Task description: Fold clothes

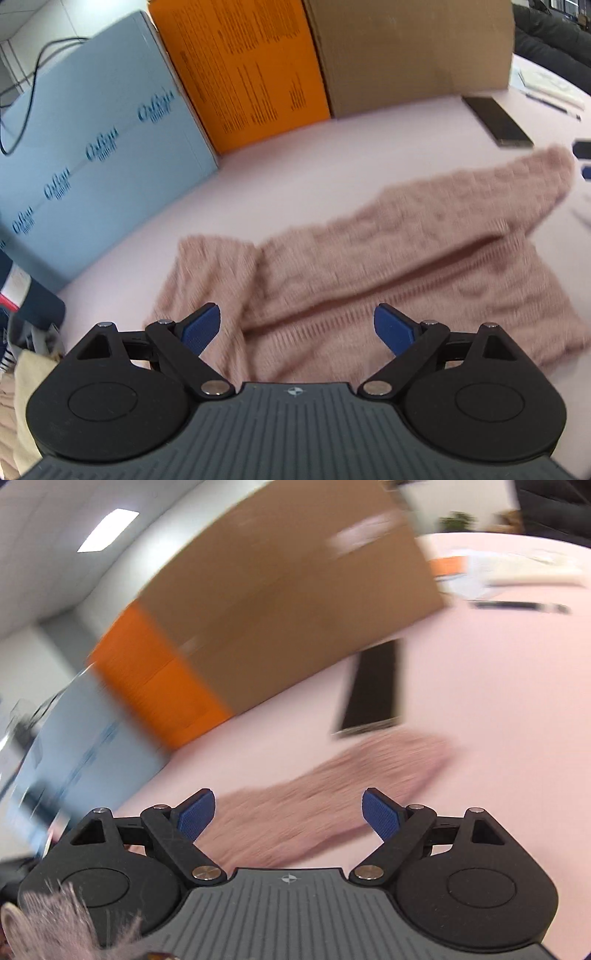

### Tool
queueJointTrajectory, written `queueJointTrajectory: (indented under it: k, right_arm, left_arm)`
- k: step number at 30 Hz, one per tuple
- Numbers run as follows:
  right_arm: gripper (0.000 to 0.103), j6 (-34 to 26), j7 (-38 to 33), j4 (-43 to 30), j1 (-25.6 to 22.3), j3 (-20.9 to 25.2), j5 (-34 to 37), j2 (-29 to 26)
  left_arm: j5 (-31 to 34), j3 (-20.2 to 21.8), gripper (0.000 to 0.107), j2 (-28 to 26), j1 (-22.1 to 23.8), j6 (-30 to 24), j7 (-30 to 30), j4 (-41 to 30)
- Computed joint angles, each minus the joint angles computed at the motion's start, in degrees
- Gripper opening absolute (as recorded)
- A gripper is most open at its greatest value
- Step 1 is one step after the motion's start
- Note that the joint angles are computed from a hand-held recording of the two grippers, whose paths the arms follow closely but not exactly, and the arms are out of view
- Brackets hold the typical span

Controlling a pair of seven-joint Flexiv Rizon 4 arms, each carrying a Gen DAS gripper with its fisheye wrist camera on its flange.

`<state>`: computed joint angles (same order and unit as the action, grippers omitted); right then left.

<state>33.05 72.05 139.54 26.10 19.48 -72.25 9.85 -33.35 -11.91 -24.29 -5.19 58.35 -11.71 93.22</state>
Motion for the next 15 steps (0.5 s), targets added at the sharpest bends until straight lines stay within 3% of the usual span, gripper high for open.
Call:
queueJointTrajectory:
  k: [4, 12, 15]
  right_arm:
    - [0.086, -2.75, 1.23, 3.87, -0.01, 1.56, 4.33, 3.57]
    - [0.087, 8.80, -2.71, 10.64, -3.55, -1.26, -0.88, 8.46]
    - [0.091, 15.14, -7.55, 12.65, -6.25, -4.28, -5.24, 10.52]
  left_arm:
    - [0.79, 0.09, 0.090, -1.56, -1.02, -4.98, -5.40, -5.43]
    - [2.42, -2.09, 0.090, 0.00, -5.73, -6.59, -3.15, -1.92]
    - [5.48, -1.63, 0.090, 0.08, -8.91, -2.97, -2.38, 0.55]
